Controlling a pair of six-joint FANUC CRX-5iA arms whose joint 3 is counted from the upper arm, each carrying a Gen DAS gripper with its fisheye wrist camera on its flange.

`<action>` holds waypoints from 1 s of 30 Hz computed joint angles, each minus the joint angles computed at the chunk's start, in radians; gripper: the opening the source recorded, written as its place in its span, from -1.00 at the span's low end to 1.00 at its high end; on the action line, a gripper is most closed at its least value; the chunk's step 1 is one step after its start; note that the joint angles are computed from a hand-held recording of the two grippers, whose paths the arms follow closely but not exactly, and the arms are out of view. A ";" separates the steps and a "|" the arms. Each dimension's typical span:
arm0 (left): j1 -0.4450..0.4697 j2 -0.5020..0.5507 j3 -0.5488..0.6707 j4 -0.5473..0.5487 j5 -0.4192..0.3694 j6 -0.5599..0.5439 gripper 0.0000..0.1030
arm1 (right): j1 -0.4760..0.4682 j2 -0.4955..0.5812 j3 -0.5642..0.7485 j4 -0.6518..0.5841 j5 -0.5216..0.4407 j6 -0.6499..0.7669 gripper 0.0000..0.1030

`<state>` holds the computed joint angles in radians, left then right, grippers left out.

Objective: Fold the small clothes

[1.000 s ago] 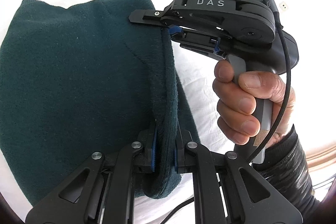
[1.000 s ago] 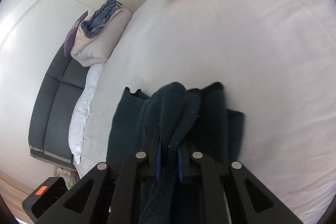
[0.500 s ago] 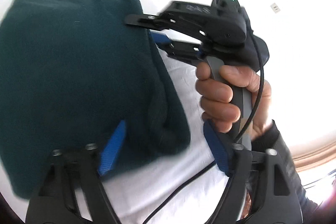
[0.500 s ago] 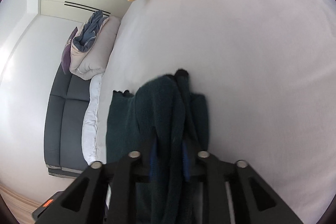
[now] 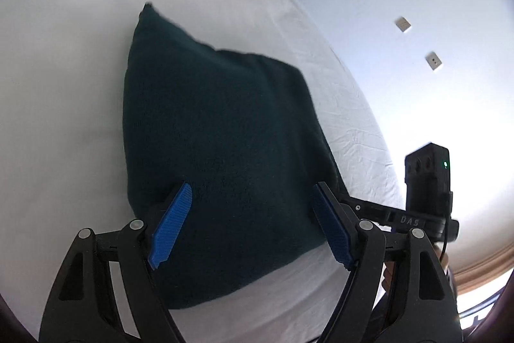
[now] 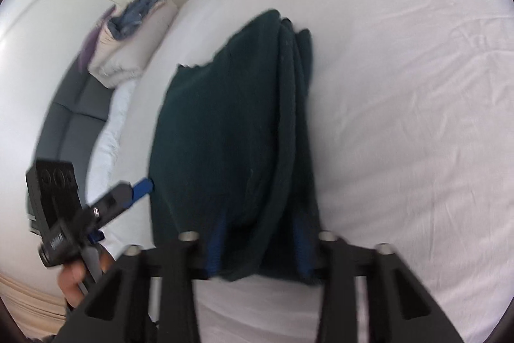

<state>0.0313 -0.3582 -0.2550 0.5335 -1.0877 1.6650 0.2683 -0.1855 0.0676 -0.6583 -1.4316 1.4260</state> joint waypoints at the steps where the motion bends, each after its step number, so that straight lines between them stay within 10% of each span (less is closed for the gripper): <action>1: 0.001 0.001 -0.005 0.000 -0.004 -0.007 0.48 | 0.006 -0.010 -0.011 0.019 0.010 -0.009 -0.67; 11: -0.115 0.023 -0.031 -0.097 0.069 0.019 0.47 | -0.171 -0.055 -0.113 -0.139 0.027 0.035 -0.82; 22: -0.161 0.001 -0.068 -0.130 0.121 0.052 0.48 | -0.068 -0.129 -0.151 0.010 0.082 -0.009 -0.81; 30: -0.068 -0.087 -0.011 -0.271 0.135 0.151 0.48 | -0.096 -0.183 -0.138 0.074 0.107 -0.045 -0.43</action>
<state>-0.0366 -0.4452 -0.2663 0.2625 -0.9528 1.8164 0.1722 -0.3687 -0.0703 -0.5845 -1.3243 1.3812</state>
